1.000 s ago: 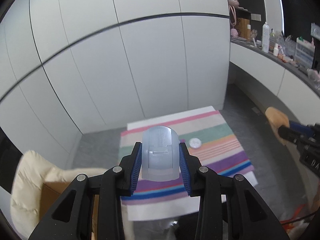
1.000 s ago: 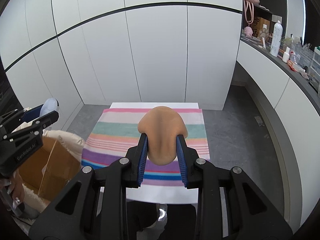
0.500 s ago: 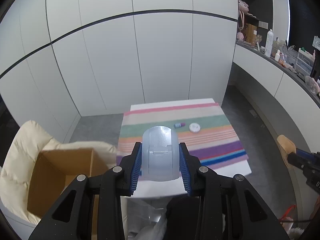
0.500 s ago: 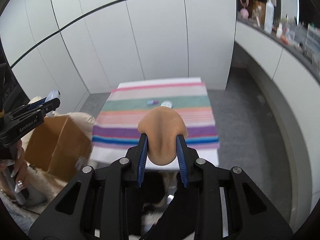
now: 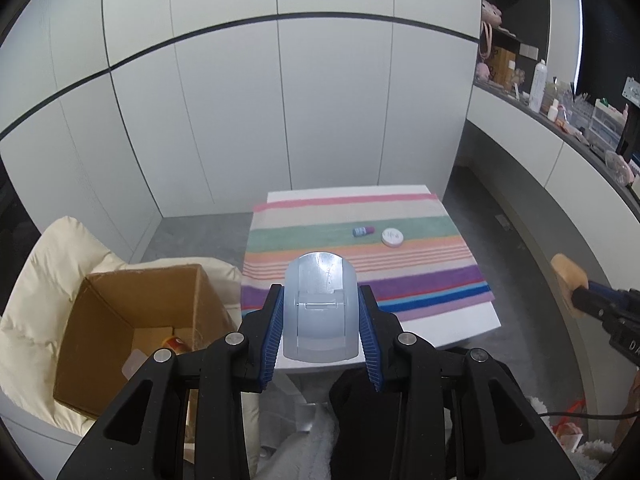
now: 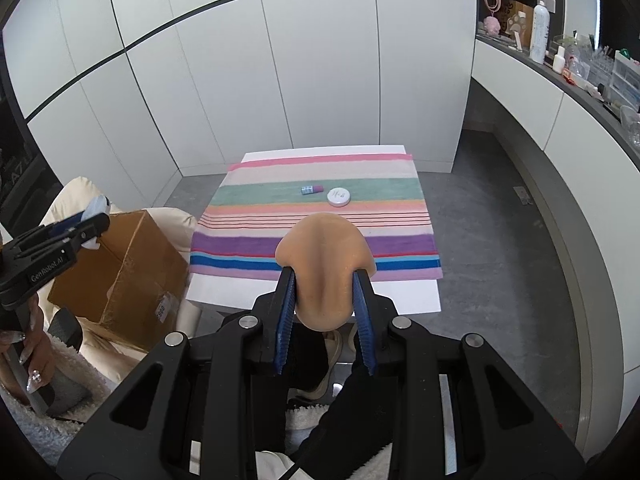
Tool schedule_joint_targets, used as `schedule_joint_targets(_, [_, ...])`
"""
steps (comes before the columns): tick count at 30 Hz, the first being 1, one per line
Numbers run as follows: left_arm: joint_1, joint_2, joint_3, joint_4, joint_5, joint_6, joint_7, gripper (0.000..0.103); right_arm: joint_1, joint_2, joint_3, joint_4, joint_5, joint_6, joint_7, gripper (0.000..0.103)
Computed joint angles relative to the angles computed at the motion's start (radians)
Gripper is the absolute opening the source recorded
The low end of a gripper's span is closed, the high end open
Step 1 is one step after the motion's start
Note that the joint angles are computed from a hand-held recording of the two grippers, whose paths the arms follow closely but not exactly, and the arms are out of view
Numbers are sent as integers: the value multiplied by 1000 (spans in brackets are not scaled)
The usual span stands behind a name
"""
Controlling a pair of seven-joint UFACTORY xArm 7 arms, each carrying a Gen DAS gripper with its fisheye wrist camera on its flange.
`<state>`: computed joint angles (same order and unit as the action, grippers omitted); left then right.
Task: Organize objects
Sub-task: 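Carry the sponge and frosted case with both tools over the cardboard box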
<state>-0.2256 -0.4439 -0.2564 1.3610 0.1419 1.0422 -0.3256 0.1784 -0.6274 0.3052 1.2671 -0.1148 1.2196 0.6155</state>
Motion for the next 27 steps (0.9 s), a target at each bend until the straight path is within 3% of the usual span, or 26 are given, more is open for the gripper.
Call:
schedule_joint_targets(14, [51, -47, 57, -47, -11, 21, 9, 37, 65, 157, 33, 79, -10, -39, -11, 29])
schedule_joint_targets(27, [179, -212, 130, -175, 14, 97, -6, 37, 221, 428, 54, 258, -37, -108, -65, 29])
